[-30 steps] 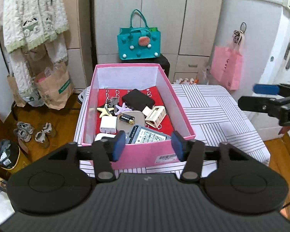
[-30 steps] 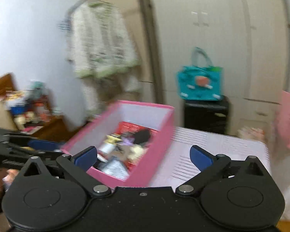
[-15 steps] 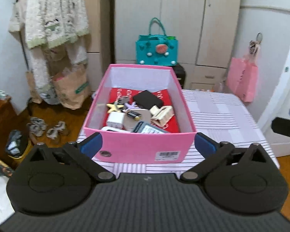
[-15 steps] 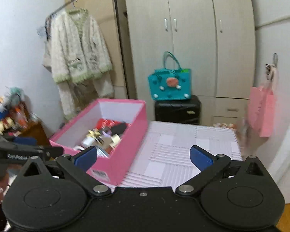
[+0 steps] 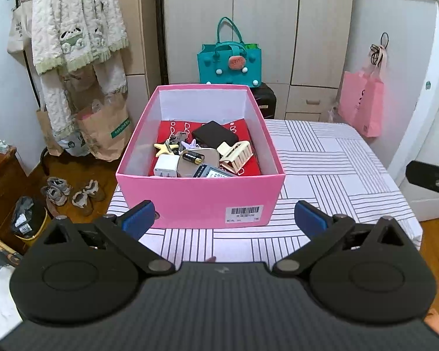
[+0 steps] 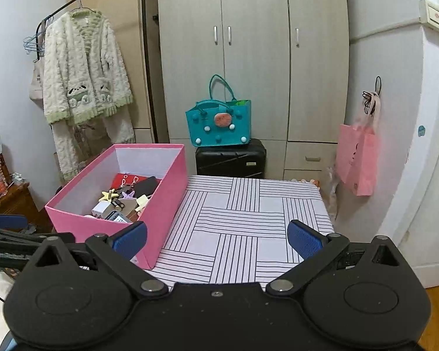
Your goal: Organize rigid objects
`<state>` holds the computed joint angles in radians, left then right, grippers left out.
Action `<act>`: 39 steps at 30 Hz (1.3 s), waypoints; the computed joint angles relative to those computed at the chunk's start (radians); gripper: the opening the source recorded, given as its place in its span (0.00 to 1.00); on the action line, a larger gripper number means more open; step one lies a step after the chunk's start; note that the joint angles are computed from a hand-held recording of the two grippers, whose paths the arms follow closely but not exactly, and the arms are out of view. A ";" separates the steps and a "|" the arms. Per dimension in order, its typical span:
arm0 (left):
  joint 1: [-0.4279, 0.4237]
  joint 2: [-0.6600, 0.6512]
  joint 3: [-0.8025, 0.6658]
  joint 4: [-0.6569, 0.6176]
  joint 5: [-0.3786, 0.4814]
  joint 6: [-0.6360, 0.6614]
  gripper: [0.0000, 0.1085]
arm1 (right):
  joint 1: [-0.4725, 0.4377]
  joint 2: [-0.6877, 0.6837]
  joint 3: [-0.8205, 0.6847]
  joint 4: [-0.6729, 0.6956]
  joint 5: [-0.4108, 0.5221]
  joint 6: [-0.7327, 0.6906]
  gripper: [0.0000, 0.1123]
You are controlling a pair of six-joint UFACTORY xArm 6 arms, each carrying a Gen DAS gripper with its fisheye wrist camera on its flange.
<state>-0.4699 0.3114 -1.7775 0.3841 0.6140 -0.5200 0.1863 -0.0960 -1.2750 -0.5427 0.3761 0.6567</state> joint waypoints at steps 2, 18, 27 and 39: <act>-0.007 0.005 -0.011 0.018 0.016 -0.008 0.95 | 0.002 -0.010 0.009 -0.018 -0.001 0.014 0.92; -0.044 0.041 -0.090 0.007 0.073 0.030 0.95 | 0.003 -0.022 -0.005 0.004 0.051 -0.010 0.92; -0.036 0.044 -0.089 0.011 0.084 -0.010 0.95 | -0.002 -0.010 -0.014 -0.059 0.053 0.049 0.92; -0.024 0.045 -0.083 0.029 0.089 -0.054 0.95 | -0.005 -0.009 -0.007 -0.088 0.059 0.091 0.92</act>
